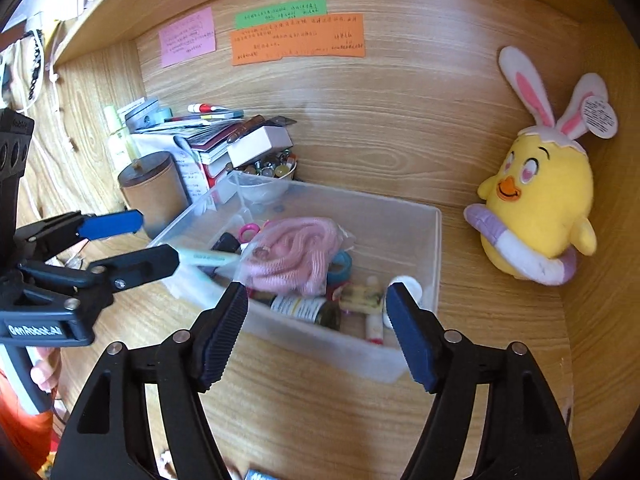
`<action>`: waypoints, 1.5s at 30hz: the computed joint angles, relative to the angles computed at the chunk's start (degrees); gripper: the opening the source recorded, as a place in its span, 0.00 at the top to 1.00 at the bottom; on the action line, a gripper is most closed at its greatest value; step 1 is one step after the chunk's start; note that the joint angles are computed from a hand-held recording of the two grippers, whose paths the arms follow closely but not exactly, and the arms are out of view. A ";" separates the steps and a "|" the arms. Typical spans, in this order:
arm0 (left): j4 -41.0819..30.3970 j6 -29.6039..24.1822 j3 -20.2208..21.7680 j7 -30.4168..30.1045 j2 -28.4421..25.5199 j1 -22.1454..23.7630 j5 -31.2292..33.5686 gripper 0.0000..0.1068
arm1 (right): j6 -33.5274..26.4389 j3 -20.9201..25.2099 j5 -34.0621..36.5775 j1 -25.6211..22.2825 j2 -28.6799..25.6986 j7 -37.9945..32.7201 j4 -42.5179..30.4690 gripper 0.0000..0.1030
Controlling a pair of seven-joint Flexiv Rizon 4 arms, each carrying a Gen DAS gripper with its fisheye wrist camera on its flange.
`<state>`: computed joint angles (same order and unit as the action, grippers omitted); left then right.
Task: Organize objects
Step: 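Carry the small tube and eraser into the clear box and release, then grasp the braided bracelet with the left gripper while the right grasps the blue card pack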
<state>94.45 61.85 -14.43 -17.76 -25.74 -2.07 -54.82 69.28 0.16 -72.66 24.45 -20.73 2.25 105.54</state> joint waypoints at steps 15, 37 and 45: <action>11.42 -4.15 4.02 4.56 5.86 -0.20 0.46 0.15 | 1.41 3.31 -8.71 -1.08 3.60 12.55 7.57 0.31; 17.50 -11.18 6.95 4.30 8.07 -1.03 7.80 0.15 | -2.08 4.84 -1.01 2.41 2.80 9.58 13.87 0.33; 18.40 -9.43 6.02 7.24 8.25 -2.41 8.12 0.15 | -3.64 4.77 -3.82 2.64 2.92 11.14 13.62 0.53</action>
<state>112.85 52.42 -8.41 -10.52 -17.49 -4.49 -46.69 65.64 4.93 -76.47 27.10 -17.81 13.39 119.16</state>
